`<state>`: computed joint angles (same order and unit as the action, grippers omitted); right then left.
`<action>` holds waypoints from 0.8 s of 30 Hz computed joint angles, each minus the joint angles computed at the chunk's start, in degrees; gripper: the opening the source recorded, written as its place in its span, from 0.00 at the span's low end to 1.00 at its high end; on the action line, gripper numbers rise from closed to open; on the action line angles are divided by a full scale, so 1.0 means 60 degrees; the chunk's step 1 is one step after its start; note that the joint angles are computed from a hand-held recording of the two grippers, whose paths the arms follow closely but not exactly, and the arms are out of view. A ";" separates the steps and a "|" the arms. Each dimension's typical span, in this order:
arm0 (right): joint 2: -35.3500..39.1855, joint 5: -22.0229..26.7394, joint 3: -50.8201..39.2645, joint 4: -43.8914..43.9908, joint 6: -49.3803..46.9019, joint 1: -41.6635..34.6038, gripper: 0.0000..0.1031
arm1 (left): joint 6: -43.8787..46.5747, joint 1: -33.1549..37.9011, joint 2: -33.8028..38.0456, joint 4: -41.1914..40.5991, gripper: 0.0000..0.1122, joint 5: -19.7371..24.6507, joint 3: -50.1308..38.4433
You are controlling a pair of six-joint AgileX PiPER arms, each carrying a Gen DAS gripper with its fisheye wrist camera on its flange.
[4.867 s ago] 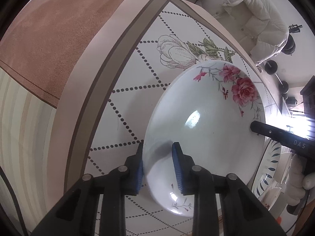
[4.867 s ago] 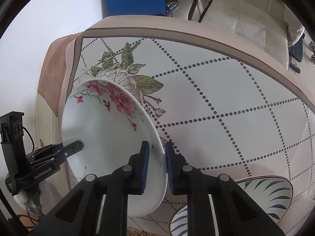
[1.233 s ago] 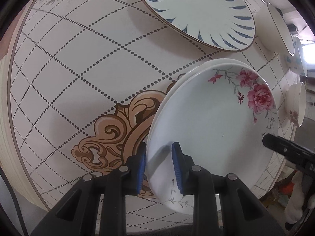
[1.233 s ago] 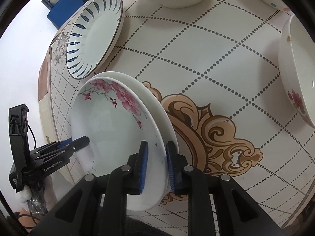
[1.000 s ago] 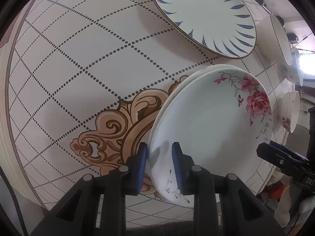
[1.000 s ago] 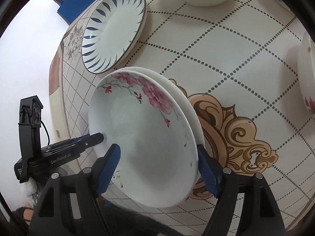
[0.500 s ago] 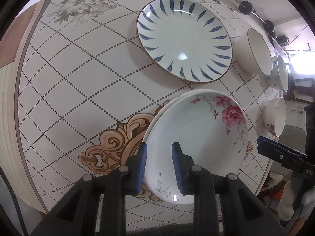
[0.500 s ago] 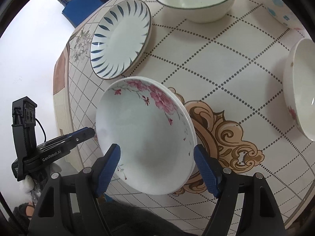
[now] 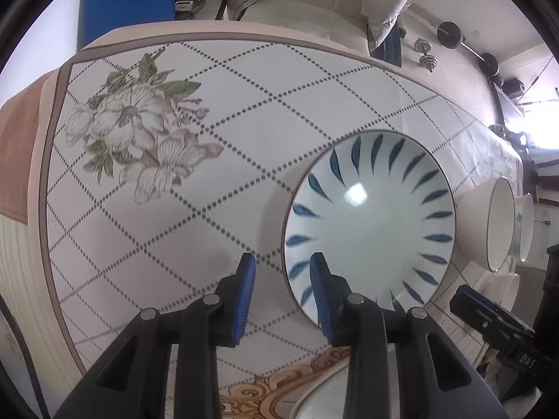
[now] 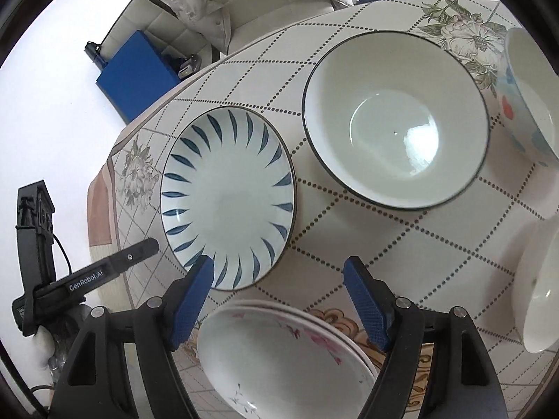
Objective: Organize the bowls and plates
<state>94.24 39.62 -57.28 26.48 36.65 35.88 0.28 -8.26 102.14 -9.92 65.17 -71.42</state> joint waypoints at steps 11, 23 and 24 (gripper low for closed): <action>0.1740 -0.0597 -0.0722 0.0918 -0.0477 0.0038 0.46 | 0.0738 -0.0293 0.2304 -0.0745 0.18 0.0225 -0.1843; 0.1585 -0.0430 -0.0718 -0.0672 0.0983 0.0257 0.13 | 0.1069 -0.0055 0.0995 -0.0406 0.13 -0.0027 -0.0825; 0.1589 -0.0394 -0.0753 -0.0701 0.0947 0.0261 0.13 | 0.1060 -0.0036 0.0895 -0.0392 0.13 -0.0056 -0.0744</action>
<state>103.78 37.26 -61.80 22.27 42.34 37.44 6.64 -8.47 107.51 -12.27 64.83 -75.89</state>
